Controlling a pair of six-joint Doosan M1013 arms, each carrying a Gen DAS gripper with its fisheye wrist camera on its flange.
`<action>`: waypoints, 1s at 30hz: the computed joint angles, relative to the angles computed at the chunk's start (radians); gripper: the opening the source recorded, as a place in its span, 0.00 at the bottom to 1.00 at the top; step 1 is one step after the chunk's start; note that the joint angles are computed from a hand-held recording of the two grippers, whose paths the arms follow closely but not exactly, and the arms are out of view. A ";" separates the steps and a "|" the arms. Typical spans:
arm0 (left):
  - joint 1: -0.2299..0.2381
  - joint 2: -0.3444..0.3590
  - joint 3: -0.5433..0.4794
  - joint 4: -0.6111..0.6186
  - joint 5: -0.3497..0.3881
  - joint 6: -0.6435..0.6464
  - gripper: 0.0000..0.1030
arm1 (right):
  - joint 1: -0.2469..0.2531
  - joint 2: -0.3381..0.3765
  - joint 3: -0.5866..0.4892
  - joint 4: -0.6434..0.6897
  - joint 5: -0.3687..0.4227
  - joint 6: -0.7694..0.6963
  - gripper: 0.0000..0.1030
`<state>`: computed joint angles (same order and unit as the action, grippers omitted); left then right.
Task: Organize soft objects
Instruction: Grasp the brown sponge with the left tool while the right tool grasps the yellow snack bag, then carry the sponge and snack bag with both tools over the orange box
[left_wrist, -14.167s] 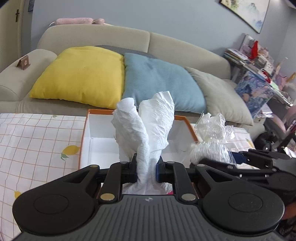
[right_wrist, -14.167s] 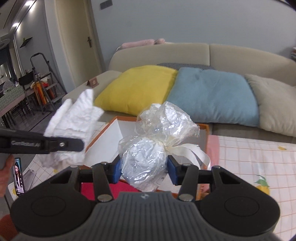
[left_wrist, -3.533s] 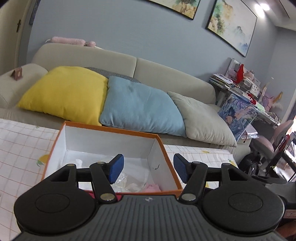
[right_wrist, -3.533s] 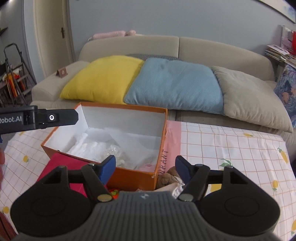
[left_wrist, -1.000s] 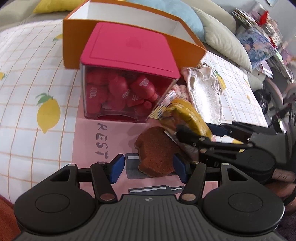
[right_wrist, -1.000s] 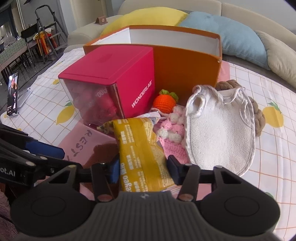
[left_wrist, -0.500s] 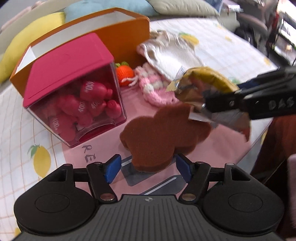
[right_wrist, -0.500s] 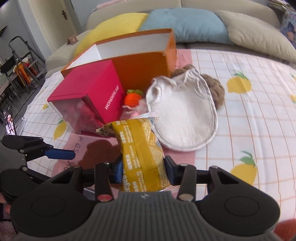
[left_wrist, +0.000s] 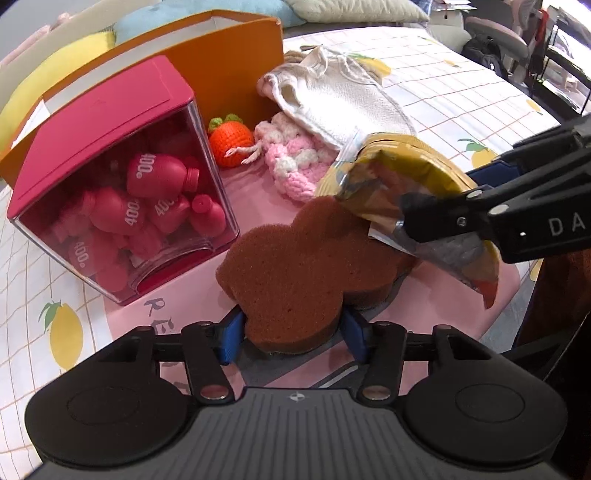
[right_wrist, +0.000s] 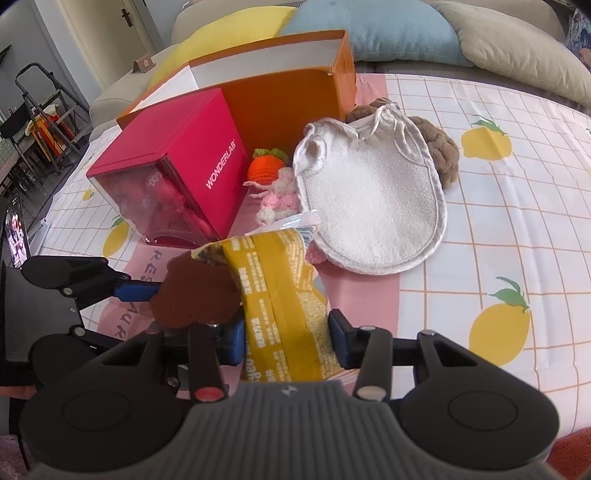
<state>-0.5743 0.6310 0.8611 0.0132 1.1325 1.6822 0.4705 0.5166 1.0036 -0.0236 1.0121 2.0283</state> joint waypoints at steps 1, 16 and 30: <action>0.000 0.000 -0.001 0.000 0.001 -0.004 0.59 | 0.001 0.002 -0.002 -0.004 0.003 -0.002 0.43; 0.006 -0.045 0.036 0.002 -0.044 -0.114 0.55 | 0.028 -0.029 0.011 -0.134 -0.044 0.073 0.43; 0.031 -0.146 0.115 -0.013 -0.265 -0.251 0.55 | 0.038 -0.061 0.000 -0.287 -0.074 0.240 0.43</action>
